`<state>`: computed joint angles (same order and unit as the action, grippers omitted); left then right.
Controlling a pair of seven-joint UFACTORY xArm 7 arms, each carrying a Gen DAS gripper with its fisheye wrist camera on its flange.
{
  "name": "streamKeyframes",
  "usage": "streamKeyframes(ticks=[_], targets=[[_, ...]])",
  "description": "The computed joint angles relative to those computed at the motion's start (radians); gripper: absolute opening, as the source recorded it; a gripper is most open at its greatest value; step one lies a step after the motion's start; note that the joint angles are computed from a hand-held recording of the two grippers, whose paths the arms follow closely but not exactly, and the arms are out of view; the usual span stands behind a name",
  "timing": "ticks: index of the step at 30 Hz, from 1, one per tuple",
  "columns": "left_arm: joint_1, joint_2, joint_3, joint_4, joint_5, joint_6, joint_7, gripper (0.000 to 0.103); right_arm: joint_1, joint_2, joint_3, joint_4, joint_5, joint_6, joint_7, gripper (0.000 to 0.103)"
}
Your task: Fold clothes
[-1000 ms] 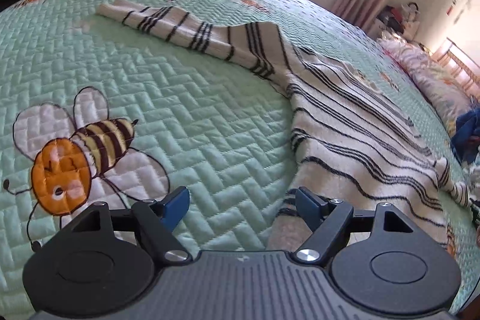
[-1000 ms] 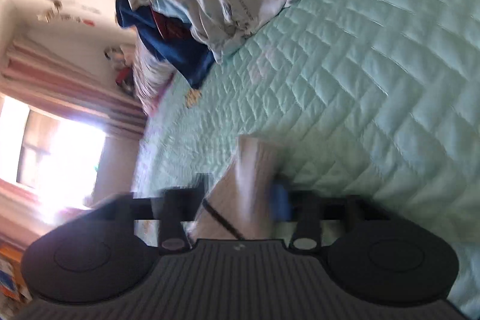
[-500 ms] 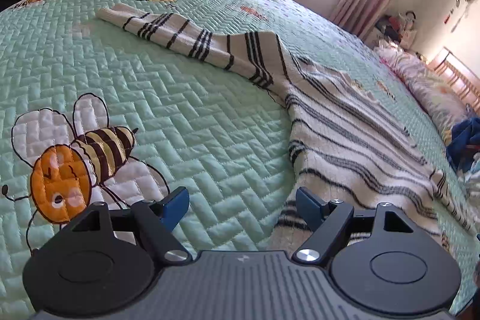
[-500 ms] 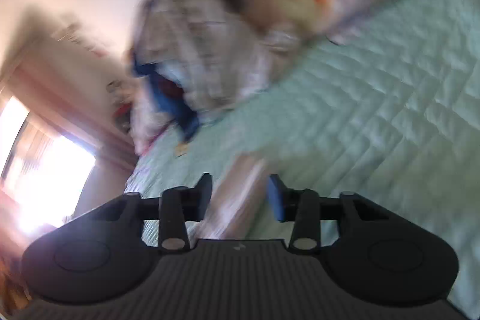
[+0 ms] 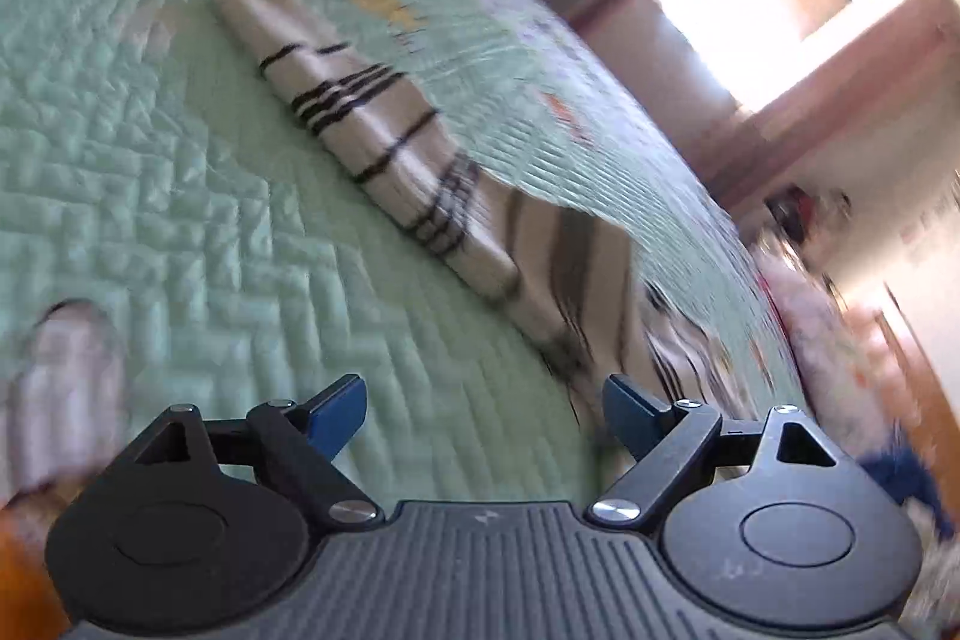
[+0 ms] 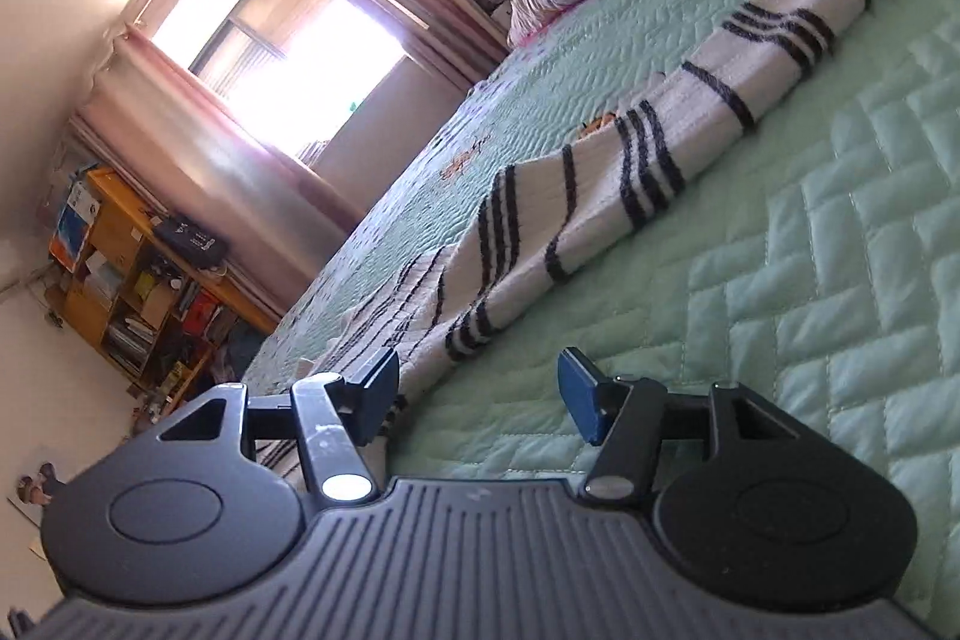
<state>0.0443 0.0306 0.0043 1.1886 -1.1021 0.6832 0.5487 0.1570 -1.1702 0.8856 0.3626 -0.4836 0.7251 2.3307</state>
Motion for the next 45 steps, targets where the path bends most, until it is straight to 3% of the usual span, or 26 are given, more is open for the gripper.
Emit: streamKeyframes(ticks=[3,6,11,13,14,15,22,24,27,28,30,33,34,35,38,39,42,45], targets=[[0.000,0.148,-0.025,0.147,-0.045,-0.024,-0.114,0.102,-0.026,0.032,-0.006,0.018,-0.017,-0.008,-0.031,0.062],[0.010,0.277,-0.059,0.294,-0.042,-0.098,-0.225,0.102,-0.019,0.028,-0.016,0.013,-0.021,-0.007,-0.044,0.063],[0.049,0.479,-0.115,0.530,-0.035,-0.213,-0.251,0.101,-0.007,0.029,-0.015,0.010,-0.019,0.001,-0.053,0.063],[0.053,0.550,-0.118,0.629,0.018,-0.227,-0.289,0.076,-0.007,0.031,-0.018,0.010,-0.020,0.001,-0.057,0.063],[0.052,0.584,-0.109,0.675,0.062,-0.229,-0.318,0.035,-0.007,0.032,-0.019,0.010,-0.021,0.000,-0.059,0.063],[0.050,0.620,-0.089,0.723,0.116,-0.220,-0.360,0.010,-0.008,0.033,-0.019,0.010,-0.022,0.000,-0.060,0.063],[0.105,0.703,-0.128,0.872,0.263,-0.307,-0.300,0.007,-0.011,0.039,-0.019,0.013,-0.023,0.001,-0.063,0.063],[0.109,0.761,-0.116,0.995,0.327,-0.329,-0.328,0.007,-0.011,0.039,-0.020,0.013,-0.023,0.001,-0.063,0.063],[0.123,0.883,-0.108,1.216,0.470,-0.263,-0.396,0.010,-0.014,0.040,-0.018,0.014,-0.023,0.001,-0.061,0.063],[0.121,0.886,-0.084,1.221,0.480,-0.203,-0.399,0.011,-0.015,0.042,-0.017,0.016,-0.023,0.003,-0.061,0.063],[0.144,0.856,-0.103,1.149,0.522,-0.157,-0.372,0.012,-0.017,0.045,-0.014,0.020,-0.023,0.006,-0.060,0.063],[0.252,0.746,-0.224,0.904,0.406,-0.192,-0.252,0.018,-0.018,0.047,-0.011,0.023,-0.023,0.011,-0.057,0.063],[0.292,0.738,-0.279,0.872,0.385,-0.217,-0.228,0.020,-0.018,0.047,-0.010,0.023,-0.023,0.011,-0.055,0.063],[0.309,0.731,-0.293,0.866,0.370,-0.203,-0.233,0.023,-0.017,0.045,-0.009,0.022,-0.022,0.011,-0.052,0.063],[0.352,0.627,-0.302,0.738,0.302,-0.214,-0.209,0.048,-0.015,0.037,-0.005,0.020,-0.023,0.010,-0.042,0.063],[0.375,0.573,-0.315,0.667,0.257,-0.237,-0.163,0.058,-0.016,0.034,-0.003,0.020,-0.023,0.009,-0.037,0.063],[0.455,0.392,-0.362,0.435,0.063,-0.296,0.021,0.068,-0.014,0.023,0.002,0.020,-0.020,0.015,-0.024,0.063],[0.530,0.199,-0.379,0.224,-0.122,-0.219,0.233,0.068,-0.024,0.014,-0.008,0.048,-0.006,0.030,-0.006,0.065]])
